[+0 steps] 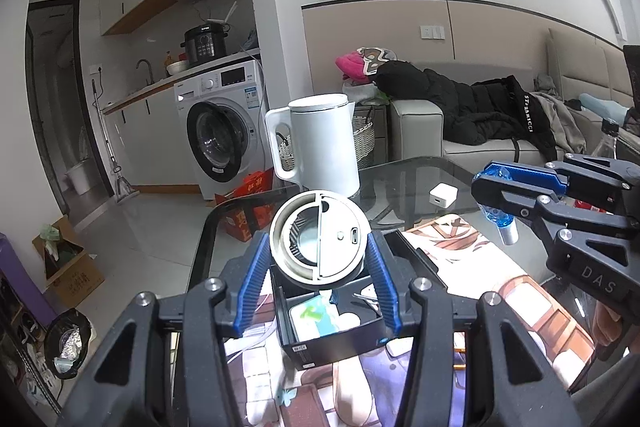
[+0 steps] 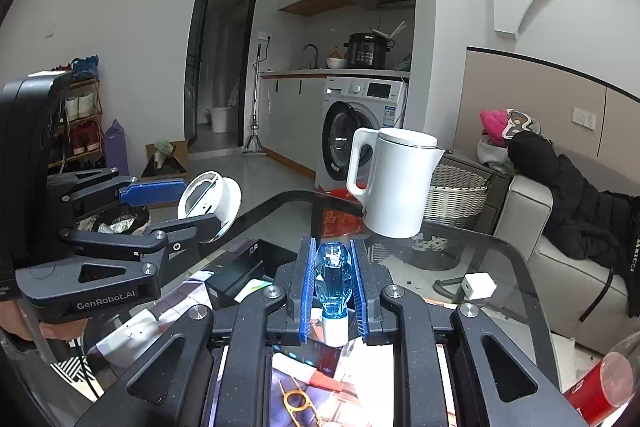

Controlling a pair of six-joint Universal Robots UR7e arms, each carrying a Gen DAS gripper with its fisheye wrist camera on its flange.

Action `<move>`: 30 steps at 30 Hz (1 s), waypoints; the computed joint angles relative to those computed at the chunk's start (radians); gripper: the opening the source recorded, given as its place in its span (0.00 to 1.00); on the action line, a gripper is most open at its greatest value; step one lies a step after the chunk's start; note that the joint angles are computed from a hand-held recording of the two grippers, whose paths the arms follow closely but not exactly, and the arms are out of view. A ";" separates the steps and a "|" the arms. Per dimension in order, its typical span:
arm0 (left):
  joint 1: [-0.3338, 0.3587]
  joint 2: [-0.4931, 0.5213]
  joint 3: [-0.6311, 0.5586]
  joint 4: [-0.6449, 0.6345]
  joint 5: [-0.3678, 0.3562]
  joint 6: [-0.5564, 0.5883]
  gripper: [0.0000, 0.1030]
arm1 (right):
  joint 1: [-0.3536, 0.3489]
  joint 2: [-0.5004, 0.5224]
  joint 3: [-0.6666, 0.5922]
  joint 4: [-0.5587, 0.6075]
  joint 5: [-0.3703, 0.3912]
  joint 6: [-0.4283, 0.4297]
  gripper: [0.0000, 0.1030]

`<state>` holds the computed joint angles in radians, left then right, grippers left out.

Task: Organize rigid objects
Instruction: 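Lift the white lid and blue screwdriver and carry both over the black box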

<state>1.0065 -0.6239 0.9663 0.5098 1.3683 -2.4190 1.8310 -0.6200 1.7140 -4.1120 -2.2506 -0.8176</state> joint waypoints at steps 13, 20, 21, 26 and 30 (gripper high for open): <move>-0.002 0.113 -0.147 0.026 -0.049 -0.057 0.47 | -0.026 0.019 -0.113 0.028 0.019 0.023 0.16; 0.006 0.201 -0.284 0.113 -0.082 -0.088 0.47 | -0.048 0.029 -0.161 0.076 -0.006 0.049 0.16; 0.007 0.209 -0.295 0.119 -0.085 -0.089 0.47 | -0.052 0.028 -0.165 0.087 -0.006 0.055 0.16; 0.010 0.243 -0.351 0.156 -0.093 -0.100 0.47 | -0.063 0.036 -0.189 0.116 -0.013 0.062 0.16; 0.009 0.251 -0.354 0.160 -0.106 -0.093 0.47 | -0.064 0.045 -0.202 0.136 -0.016 0.067 0.16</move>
